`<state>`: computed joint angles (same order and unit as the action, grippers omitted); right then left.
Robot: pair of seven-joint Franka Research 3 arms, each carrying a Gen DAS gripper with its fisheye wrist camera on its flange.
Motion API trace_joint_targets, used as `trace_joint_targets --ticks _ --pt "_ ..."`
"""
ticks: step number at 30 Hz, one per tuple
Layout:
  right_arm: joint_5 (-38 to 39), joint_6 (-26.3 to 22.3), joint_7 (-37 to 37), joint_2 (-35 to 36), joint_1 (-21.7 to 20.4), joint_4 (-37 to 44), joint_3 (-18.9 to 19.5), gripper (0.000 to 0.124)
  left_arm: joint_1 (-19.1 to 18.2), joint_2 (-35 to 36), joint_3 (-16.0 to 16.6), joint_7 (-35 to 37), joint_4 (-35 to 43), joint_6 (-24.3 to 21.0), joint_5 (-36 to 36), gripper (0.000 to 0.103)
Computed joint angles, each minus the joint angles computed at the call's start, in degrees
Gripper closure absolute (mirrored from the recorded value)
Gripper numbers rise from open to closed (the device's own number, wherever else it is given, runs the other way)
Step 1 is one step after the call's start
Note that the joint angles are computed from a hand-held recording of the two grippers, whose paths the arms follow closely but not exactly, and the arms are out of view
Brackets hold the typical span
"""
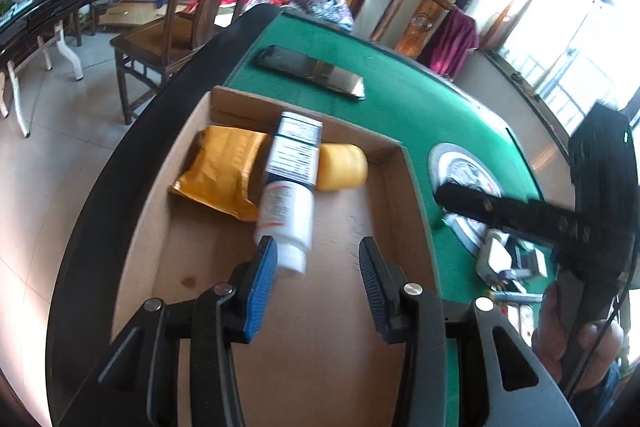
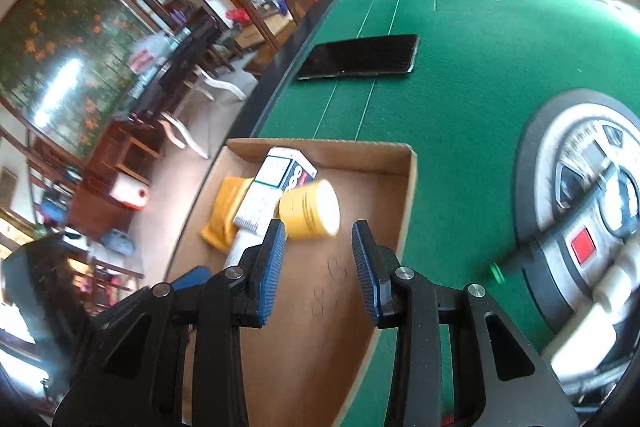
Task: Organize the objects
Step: 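Carry the pill bottle and tape roll into the tray and release both, then grasp the grey-red box with the left tool while the right tool grasps the cartoon tin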
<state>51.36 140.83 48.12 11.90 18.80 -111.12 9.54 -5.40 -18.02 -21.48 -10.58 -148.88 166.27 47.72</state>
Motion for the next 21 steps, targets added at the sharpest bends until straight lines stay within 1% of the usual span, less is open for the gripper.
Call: trace_joint_targets --ticks 2,5,7,9,10,12,13,15,16,17,19,21 --pt "2.93 -2.30 -3.87 -2.82 -1.91 -3.20 -0.58 0.089 -0.65 -0.19 -0.88 0.09 0.73 -0.65 0.27 0.057" --pt "7.92 -6.87 -10.18 -7.15 -4.58 -8.46 -2.95 0.089 -2.33 1.77 -2.32 0.86 3.61 -1.70 1.26 0.051" --pt "11.23 -9.10 -14.42 -9.88 -6.33 -12.15 -5.17 0.089 -3.56 3.93 -2.49 1.14 5.70 -1.58 2.05 0.051" --pt "13.11 -9.94 -17.63 -12.16 -7.40 -15.26 -6.91 0.088 -4.75 7.60 -2.91 0.07 8.95 -0.96 3.93 0.051" --pt "13.91 -9.90 -19.56 -13.27 -8.01 -17.01 -7.82 0.081 -5.75 9.42 -2.58 0.29 10.48 -0.88 3.96 0.051" --pt "15.83 -8.83 -22.28 -15.00 -8.64 -19.89 -8.98 0.072 -7.68 13.46 -1.87 0.16 13.76 -0.25 3.70 0.051" --pt "16.34 -9.22 -23.11 -15.21 -8.90 -20.37 -9.47 0.071 -8.54 14.77 -1.45 -0.90 14.59 0.32 3.63 0.051" --pt "17.11 -12.23 -24.54 -14.53 -10.05 -20.34 -10.88 0.071 -10.58 17.86 -0.81 -3.74 16.64 0.49 2.11 0.050" --pt "17.82 -13.57 -24.85 -14.04 -10.71 -20.13 -11.39 0.071 -11.48 18.97 -0.33 -5.90 17.36 0.81 2.75 0.051" --pt "19.15 -15.25 -25.03 -13.50 -11.67 -19.93 -12.11 0.071 -12.59 20.69 0.18 -9.74 18.79 1.04 4.56 0.051" --pt "20.25 -16.82 -24.72 -12.54 -13.03 -19.26 -12.56 0.071 -14.57 22.54 1.22 -11.98 20.52 0.04 4.27 0.050" --pt "21.87 -19.21 -23.76 -11.59 -14.54 -18.20 -13.05 0.071 -16.62 24.54 2.17 -13.41 22.91 -2.74 2.42 0.049"
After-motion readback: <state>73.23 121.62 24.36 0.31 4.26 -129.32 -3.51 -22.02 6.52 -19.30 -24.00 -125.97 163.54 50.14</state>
